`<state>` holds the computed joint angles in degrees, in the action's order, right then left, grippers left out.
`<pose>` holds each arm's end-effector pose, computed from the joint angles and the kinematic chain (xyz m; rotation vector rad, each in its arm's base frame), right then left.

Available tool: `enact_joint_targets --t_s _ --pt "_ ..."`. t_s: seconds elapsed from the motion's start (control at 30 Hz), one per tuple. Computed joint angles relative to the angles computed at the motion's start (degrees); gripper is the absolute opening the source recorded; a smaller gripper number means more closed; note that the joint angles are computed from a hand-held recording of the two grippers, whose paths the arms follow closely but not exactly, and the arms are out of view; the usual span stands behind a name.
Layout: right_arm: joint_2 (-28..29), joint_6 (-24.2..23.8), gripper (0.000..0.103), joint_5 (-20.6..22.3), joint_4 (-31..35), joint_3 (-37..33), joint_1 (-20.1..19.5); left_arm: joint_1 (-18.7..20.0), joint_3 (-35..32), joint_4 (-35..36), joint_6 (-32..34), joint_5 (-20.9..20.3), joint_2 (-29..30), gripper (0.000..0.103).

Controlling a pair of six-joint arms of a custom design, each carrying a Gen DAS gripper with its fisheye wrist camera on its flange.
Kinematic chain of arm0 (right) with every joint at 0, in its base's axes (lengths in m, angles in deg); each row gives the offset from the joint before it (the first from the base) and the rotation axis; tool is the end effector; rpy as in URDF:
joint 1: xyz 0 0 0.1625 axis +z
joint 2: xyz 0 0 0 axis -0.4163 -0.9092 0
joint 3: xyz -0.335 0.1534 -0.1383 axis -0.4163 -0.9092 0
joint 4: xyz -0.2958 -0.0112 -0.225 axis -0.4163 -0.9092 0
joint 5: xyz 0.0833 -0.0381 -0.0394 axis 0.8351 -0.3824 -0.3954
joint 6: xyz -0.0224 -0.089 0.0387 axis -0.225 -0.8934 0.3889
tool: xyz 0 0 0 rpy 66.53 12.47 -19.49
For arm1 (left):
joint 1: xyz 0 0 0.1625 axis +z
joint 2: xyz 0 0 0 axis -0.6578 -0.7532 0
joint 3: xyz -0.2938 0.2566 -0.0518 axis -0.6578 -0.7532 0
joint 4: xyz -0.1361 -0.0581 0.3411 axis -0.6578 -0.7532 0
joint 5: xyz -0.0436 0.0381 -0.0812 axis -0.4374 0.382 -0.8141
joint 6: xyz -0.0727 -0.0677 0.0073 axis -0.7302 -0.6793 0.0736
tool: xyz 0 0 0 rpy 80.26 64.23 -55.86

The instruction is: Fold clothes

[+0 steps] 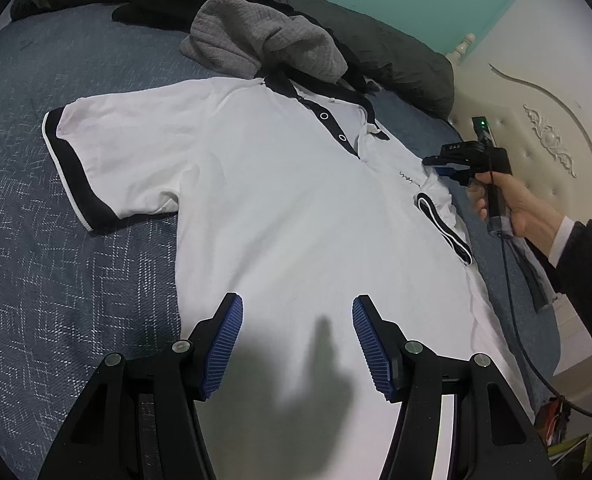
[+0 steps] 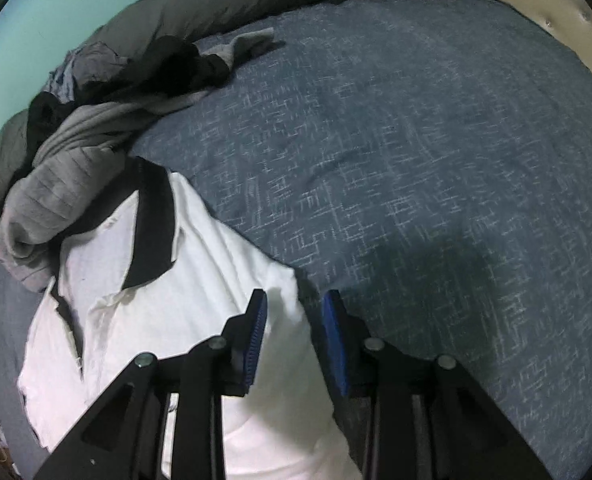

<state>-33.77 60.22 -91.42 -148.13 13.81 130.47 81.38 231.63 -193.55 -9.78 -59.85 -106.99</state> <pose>0.3108 -0.7681 0.0633 0.7149 -2.5687 0.2544 -0.1007 -0.3391 0.2521 0.1370 2.7072 -0.8867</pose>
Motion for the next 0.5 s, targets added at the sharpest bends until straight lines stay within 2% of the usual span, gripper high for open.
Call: enact_joint_targets --t_s 0.13,0.3,0.5 --pt "1.6 -3.1 0.003 -3.7 -2.6 -0.5 0.8 0.2 0.3 0.0 -0.2 -0.1 -0.4 0.062" --pt "3.3 -9.2 0.002 -8.9 -9.9 0.3 2.1 0.2 0.6 0.4 -0.5 -0.2 -0.9 0.062" --pt "8.7 -14.9 0.002 -15.2 -14.0 -5.8 3.4 -0.1 0.9 0.9 -0.8 -0.2 -1.7 0.062"
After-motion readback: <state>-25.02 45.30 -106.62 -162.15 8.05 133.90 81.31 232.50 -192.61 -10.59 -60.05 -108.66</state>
